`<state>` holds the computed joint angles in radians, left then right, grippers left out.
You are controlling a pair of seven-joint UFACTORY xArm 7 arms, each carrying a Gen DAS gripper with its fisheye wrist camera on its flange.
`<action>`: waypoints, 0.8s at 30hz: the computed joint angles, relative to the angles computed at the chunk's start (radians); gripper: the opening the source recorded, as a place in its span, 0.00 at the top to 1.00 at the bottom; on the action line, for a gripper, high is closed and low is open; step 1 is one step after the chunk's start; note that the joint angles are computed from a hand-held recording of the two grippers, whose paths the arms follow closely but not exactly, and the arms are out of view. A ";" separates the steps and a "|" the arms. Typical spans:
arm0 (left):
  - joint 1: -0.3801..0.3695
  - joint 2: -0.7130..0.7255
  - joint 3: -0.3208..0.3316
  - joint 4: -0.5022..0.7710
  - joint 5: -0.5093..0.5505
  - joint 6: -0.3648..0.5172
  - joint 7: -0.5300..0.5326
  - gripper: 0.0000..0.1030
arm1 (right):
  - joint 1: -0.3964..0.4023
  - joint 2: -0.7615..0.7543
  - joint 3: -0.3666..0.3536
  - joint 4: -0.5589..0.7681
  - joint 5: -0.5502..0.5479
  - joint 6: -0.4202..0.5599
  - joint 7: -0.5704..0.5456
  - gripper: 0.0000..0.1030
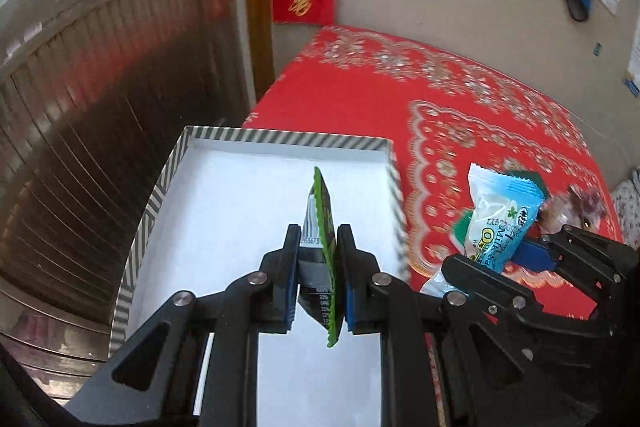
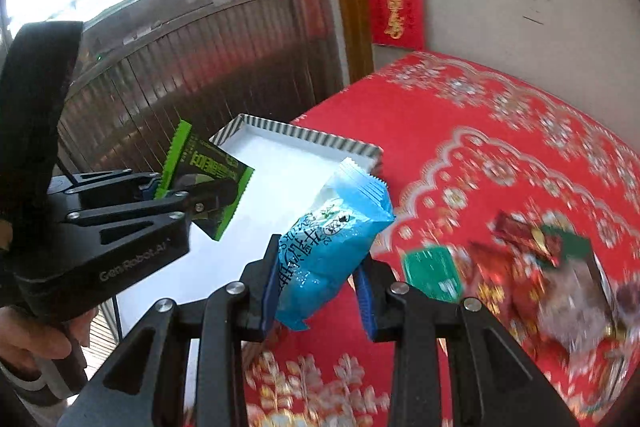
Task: Organize snacks
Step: 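Carry both snacks to the white tray and open both tools to drop them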
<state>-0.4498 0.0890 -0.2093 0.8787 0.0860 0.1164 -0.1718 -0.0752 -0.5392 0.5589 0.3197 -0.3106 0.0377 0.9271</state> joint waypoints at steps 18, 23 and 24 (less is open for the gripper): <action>0.006 0.281 0.077 0.283 0.009 0.140 -0.037 0.79 | -0.212 0.529 0.056 0.380 -0.397 0.099 0.095 0.68; 0.000 0.280 0.100 0.284 0.012 0.143 -0.106 0.27 | -0.165 0.556 -0.030 0.376 -0.502 0.022 0.213 0.48; 0.001 0.273 0.105 0.273 0.013 0.127 -0.125 0.25 | -0.156 0.546 -0.048 0.373 -0.562 0.013 0.280 0.45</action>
